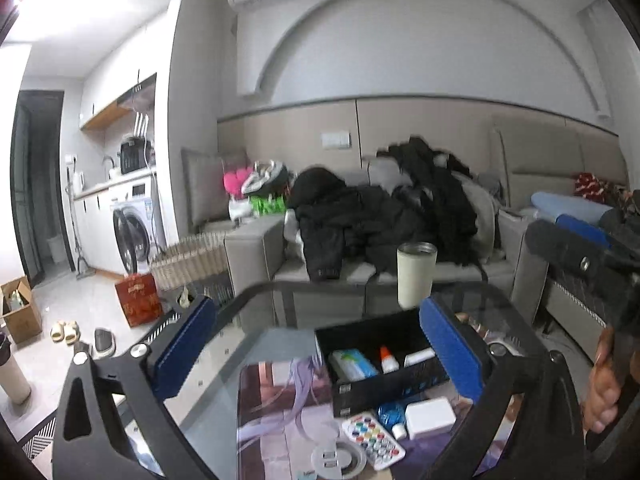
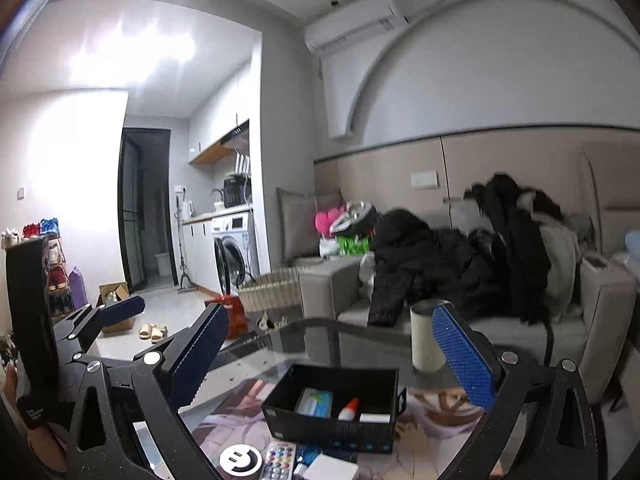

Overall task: Organize rigid objects
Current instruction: 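Raise both tools out of the box and move back toward the items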

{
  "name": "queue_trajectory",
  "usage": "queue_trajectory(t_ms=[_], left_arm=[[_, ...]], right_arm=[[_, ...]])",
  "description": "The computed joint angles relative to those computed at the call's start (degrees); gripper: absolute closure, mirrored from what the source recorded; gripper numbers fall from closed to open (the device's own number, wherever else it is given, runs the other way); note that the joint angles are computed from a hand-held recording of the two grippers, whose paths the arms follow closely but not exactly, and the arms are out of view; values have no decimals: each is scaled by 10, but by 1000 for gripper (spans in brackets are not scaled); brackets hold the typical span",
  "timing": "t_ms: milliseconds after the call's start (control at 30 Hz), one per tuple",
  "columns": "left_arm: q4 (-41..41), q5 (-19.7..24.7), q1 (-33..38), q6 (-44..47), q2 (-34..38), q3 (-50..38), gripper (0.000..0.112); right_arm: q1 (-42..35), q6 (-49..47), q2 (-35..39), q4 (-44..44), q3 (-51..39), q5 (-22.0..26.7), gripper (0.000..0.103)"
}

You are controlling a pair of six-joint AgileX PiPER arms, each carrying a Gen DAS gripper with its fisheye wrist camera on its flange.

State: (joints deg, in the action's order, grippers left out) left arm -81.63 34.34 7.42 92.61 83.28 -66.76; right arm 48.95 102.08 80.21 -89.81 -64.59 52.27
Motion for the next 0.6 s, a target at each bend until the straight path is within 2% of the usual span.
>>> queue_trajectory(t_ms=[100, 233, 333, 500, 600], left_arm=[[88, -12, -19, -84, 26, -27, 10], [252, 4, -40, -238, 73, -79, 10], [319, 20, -50, -302, 96, -92, 10], [420, 19, -76, -360, 132, -105, 10], [479, 48, -80, -412, 158, -125, 10]], right_arm=[[-16, -15, 13, 16, -12, -13, 1], [-44, -78, 44, 70, -44, -44, 1], [-79, -168, 79, 161, -79, -82, 1], [-140, -298, 129, 320, -112, -129, 1], [-163, -370, 163, 400, -130, -141, 1]])
